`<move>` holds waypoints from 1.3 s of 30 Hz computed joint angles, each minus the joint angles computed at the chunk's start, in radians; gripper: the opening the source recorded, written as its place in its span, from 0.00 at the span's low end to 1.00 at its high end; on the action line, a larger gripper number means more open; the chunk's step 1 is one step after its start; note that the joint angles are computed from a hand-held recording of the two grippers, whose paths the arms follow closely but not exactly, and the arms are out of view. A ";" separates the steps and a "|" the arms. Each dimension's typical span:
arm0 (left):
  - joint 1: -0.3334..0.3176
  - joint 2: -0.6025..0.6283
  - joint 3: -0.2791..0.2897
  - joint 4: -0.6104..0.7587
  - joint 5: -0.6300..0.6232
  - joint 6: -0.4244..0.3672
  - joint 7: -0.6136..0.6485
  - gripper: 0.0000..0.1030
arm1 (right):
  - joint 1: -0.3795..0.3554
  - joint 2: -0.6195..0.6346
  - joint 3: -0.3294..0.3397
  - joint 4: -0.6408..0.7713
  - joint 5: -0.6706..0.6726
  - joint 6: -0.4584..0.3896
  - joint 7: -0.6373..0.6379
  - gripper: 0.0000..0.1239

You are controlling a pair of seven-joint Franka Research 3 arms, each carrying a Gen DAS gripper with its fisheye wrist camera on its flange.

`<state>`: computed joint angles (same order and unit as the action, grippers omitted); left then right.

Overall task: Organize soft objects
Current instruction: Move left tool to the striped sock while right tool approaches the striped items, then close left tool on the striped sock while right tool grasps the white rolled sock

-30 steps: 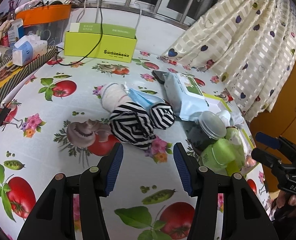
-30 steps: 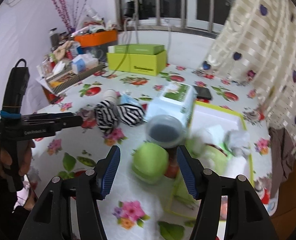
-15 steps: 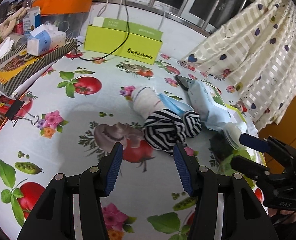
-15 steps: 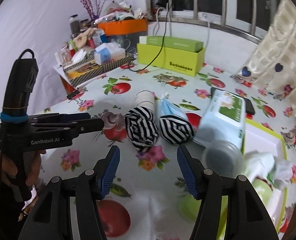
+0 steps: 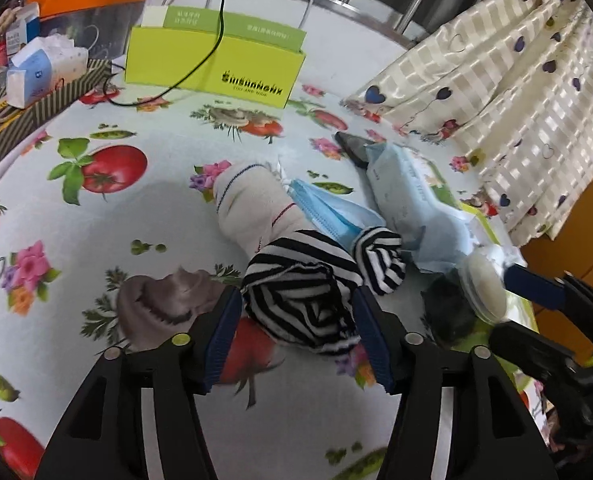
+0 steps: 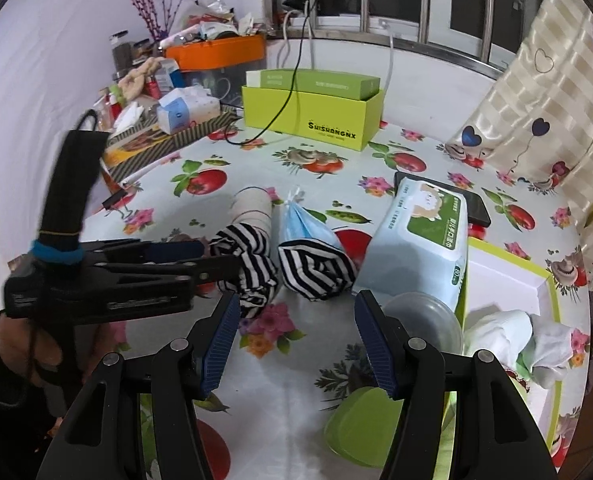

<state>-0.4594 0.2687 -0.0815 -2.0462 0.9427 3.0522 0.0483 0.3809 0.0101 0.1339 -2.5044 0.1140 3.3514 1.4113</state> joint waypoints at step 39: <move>0.121 -0.207 -0.050 -0.188 0.499 -0.017 -0.515 0.11 | 0.457 0.228 -0.368 0.314 0.220 -0.147 -0.144 0.48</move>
<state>-0.3383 0.0615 -0.1311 -2.2346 1.4413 3.0354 -0.4670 0.8377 0.2381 -0.2340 -2.1908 0.3336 3.2041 1.2674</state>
